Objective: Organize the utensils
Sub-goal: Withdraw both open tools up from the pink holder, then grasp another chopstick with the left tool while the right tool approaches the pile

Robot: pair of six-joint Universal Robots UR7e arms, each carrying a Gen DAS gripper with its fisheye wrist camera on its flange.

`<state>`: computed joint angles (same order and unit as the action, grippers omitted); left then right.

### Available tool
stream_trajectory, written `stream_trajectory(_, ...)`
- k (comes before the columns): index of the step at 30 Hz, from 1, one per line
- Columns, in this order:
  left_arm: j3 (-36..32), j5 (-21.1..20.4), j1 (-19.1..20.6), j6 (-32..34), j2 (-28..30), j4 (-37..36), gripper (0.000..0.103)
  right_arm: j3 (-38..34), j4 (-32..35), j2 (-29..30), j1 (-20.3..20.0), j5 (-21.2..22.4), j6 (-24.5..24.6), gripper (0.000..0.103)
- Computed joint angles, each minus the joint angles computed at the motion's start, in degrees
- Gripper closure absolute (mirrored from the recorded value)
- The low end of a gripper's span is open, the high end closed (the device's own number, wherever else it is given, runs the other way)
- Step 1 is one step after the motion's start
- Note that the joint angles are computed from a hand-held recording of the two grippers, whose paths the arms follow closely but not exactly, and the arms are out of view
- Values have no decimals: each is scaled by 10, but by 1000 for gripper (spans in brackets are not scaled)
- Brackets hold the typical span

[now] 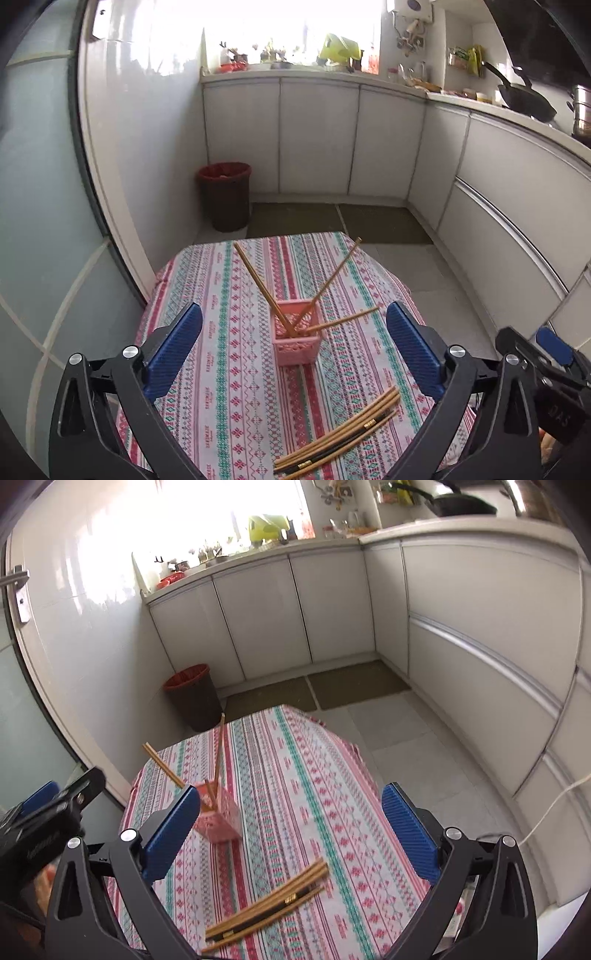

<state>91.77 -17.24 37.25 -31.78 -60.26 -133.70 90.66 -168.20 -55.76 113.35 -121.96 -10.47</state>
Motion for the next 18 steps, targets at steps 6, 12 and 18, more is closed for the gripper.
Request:
stream_trajectory(6, -57, -100, 23, -33, 35, 161, 7, 65, 67, -67, -37, 25, 79, 7)
stream_trajectory(12, -122, -227, 60, 14, 108, 248, 7, 97, 169, -116, -90, 71, 221, 7)
stream_trajectory(18, -201, -285, 108, 1, 180, 331, 8, 94, 239, -125, -127, 123, 302, 7)
